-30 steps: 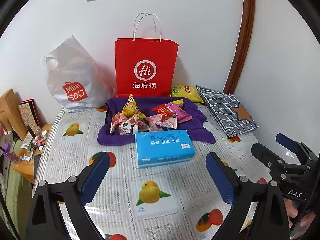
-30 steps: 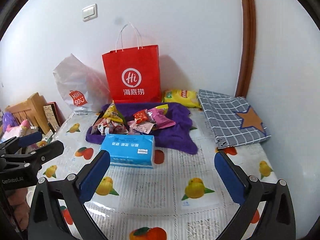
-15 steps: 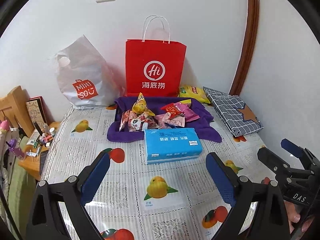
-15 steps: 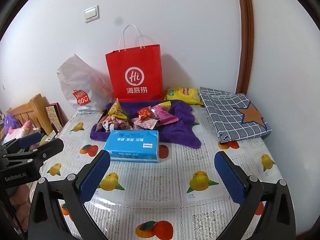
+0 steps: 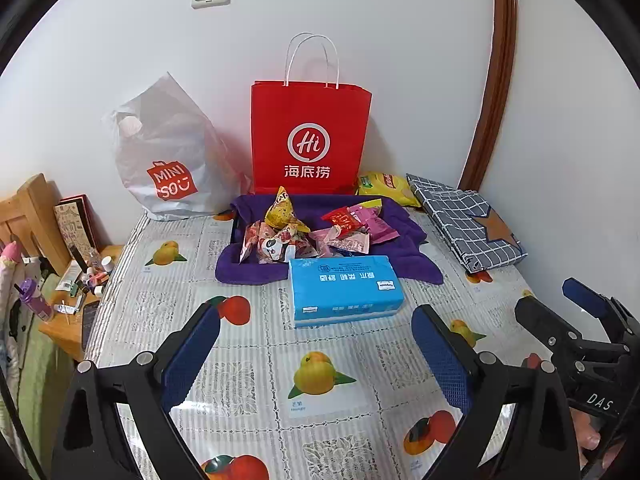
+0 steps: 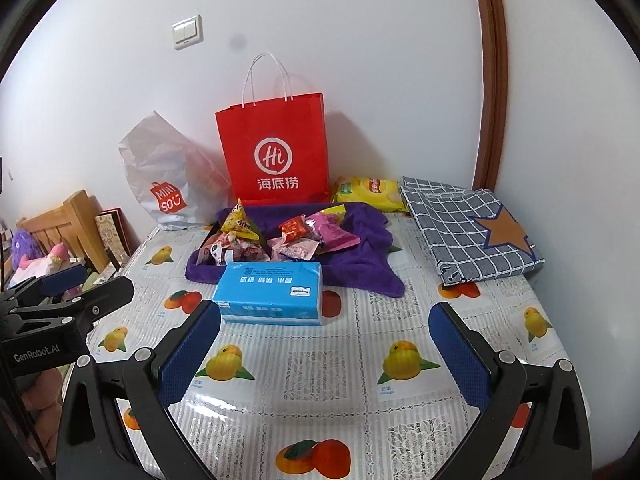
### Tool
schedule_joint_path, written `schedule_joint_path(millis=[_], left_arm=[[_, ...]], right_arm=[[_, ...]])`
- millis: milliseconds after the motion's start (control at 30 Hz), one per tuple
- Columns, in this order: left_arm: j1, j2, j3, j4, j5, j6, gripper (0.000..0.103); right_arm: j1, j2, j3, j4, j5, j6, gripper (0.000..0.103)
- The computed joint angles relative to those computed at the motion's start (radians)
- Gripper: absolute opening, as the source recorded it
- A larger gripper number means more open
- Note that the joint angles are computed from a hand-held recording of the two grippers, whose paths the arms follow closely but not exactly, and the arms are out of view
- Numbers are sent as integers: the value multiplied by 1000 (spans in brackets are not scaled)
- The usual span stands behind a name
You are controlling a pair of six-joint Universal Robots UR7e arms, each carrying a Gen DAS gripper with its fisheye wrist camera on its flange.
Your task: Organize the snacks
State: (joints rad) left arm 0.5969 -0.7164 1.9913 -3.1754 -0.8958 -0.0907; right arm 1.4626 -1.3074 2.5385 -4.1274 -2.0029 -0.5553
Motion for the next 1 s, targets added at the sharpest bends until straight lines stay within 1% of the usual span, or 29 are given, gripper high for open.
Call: schedule_joint_path(millis=[1000], left_arm=[[-3,-7,9,0,9,-6,97]], right_arm=[[8,19,0,-16,-1,-3,103]])
